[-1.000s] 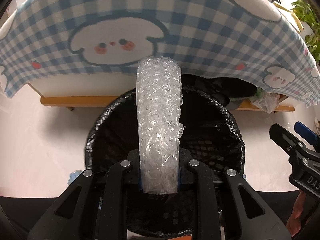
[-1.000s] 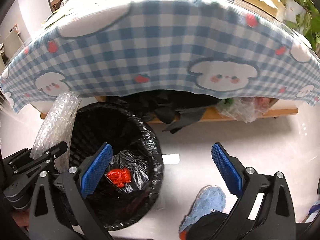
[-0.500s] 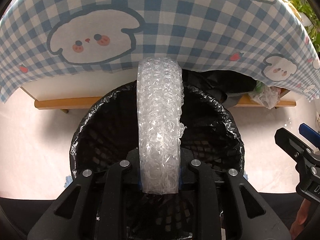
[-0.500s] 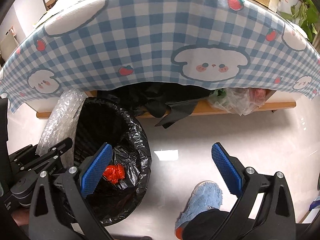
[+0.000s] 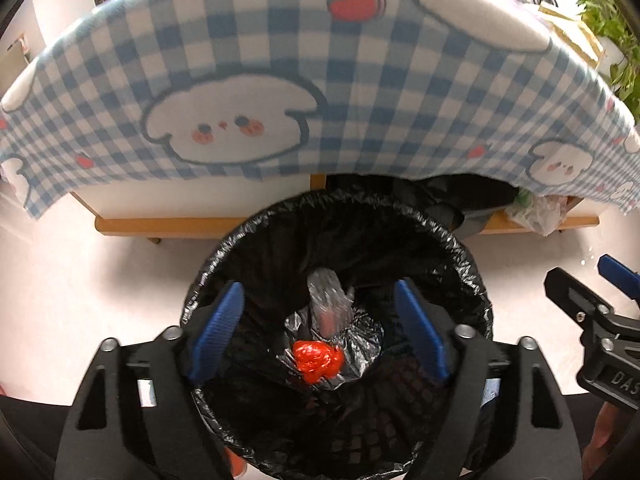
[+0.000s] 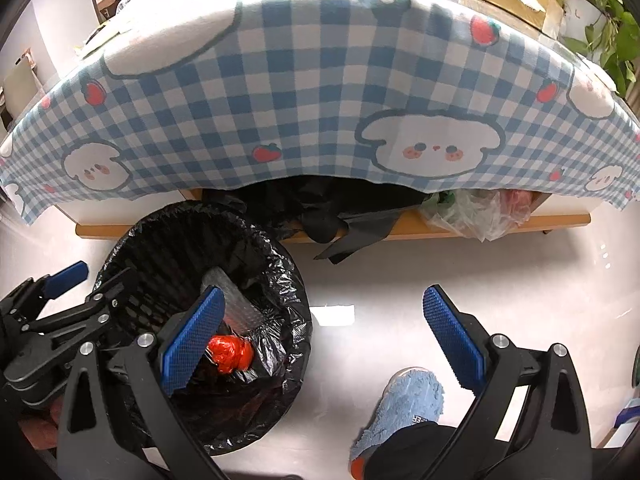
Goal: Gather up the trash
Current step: 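Lower the bubble-wrap roll into the bin and open the left gripper, then withdraw both open grippers from the bin back toward the table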
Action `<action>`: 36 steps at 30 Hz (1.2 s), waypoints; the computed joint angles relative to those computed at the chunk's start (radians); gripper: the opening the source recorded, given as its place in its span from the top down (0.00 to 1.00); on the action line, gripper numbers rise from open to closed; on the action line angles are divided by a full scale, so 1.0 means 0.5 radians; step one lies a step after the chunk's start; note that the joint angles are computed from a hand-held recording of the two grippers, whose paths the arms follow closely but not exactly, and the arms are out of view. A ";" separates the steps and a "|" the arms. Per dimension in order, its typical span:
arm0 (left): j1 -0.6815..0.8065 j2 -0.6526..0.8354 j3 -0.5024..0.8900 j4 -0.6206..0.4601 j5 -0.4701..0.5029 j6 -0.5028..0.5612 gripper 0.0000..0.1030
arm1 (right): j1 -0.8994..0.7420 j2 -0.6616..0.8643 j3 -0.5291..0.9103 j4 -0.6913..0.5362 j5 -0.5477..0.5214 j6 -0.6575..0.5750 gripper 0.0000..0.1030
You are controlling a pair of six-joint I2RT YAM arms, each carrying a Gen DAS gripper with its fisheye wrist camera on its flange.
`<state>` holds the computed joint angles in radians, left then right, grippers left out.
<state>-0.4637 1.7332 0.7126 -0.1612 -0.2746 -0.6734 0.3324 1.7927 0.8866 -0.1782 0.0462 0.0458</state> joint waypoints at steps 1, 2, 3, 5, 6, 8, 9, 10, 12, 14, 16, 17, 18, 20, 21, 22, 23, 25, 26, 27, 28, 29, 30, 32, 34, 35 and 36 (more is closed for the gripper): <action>0.003 -0.044 -0.016 -0.014 -0.011 -0.001 0.17 | 0.009 -0.018 0.000 -0.006 0.003 0.001 0.07; 0.003 -0.092 -0.028 -0.026 -0.026 0.002 0.15 | 0.016 -0.036 -0.003 -0.011 0.006 0.001 0.07; 0.007 -0.133 -0.037 -0.046 -0.034 0.007 0.14 | 0.024 -0.059 -0.008 -0.014 0.010 0.003 0.07; 0.024 -0.222 -0.057 -0.081 -0.040 0.014 0.09 | 0.041 -0.102 -0.012 -0.028 0.016 0.010 0.07; 0.030 -0.264 -0.067 -0.094 -0.040 0.014 0.09 | 0.047 -0.124 -0.011 -0.038 0.018 0.012 0.07; 0.042 -0.344 -0.077 -0.135 -0.042 0.024 0.06 | 0.056 -0.165 -0.007 -0.063 0.021 0.017 0.07; 0.046 -0.381 -0.080 -0.156 -0.046 0.030 0.06 | 0.059 -0.189 -0.005 -0.077 0.018 0.018 0.07; 0.044 -0.414 -0.082 -0.181 -0.052 0.030 0.06 | 0.058 -0.209 -0.008 -0.082 0.015 0.015 0.07; 0.047 -0.482 -0.084 -0.230 -0.065 0.026 0.06 | 0.065 -0.253 -0.009 -0.097 0.023 0.017 0.07; 0.061 -0.564 -0.090 -0.282 -0.069 0.033 0.06 | 0.071 -0.299 -0.004 -0.122 0.021 0.023 0.07; 0.073 -0.632 -0.086 -0.335 -0.074 0.047 0.06 | 0.074 -0.330 0.015 -0.156 0.016 0.033 0.07; 0.076 -0.666 -0.085 -0.363 -0.076 0.046 0.06 | 0.077 -0.358 0.018 -0.168 0.016 0.037 0.07; 0.087 -0.699 -0.076 -0.396 -0.072 0.050 0.06 | 0.081 -0.377 0.023 -0.178 0.021 0.038 0.07; 0.106 -0.770 -0.058 -0.467 -0.070 0.064 0.06 | 0.097 -0.413 0.043 -0.210 0.037 0.047 0.07; 0.116 -0.807 -0.051 -0.498 -0.073 0.073 0.06 | 0.103 -0.427 0.061 -0.230 0.041 0.053 0.07; 0.128 -0.839 -0.042 -0.525 -0.073 0.081 0.06 | 0.109 -0.442 0.078 -0.246 0.040 0.058 0.07; 0.138 -0.875 -0.024 -0.567 -0.077 0.089 0.06 | 0.116 -0.462 0.094 -0.263 0.039 0.062 0.07; 0.155 -0.928 0.014 -0.632 -0.095 0.107 0.06 | 0.132 -0.495 0.124 -0.293 0.050 0.068 0.07; 0.162 -0.953 0.027 -0.654 -0.100 0.114 0.06 | 0.146 -0.513 0.140 -0.310 0.061 0.067 0.07; 0.169 -0.976 0.044 -0.677 -0.107 0.119 0.06 | 0.156 -0.532 0.149 -0.322 0.069 0.065 0.07; 0.175 -0.995 0.061 -0.703 -0.119 0.125 0.06 | 0.170 -0.551 0.162 -0.332 0.079 0.062 0.07; 0.182 -1.015 0.083 -0.733 -0.143 0.126 0.06 | 0.182 -0.564 0.176 -0.345 0.090 0.061 0.07; 0.195 -1.033 0.091 -0.746 -0.146 0.136 0.06 | 0.187 -0.574 0.185 -0.353 0.094 0.058 0.07; 0.223 -1.051 0.126 -0.781 -0.135 0.160 0.06 | 0.203 -0.592 0.219 -0.377 0.104 0.060 0.07; 0.260 -1.071 0.154 -0.801 -0.104 0.195 0.06 | 0.223 -0.596 0.263 -0.403 0.114 0.063 0.07; 0.270 -1.073 0.178 -0.823 -0.100 0.202 0.06 | 0.230 -0.603 0.282 -0.411 0.118 0.062 0.07; 0.286 -1.073 0.200 -0.839 -0.090 0.219 0.06 | 0.235 -0.605 0.305 -0.425 0.121 0.059 0.07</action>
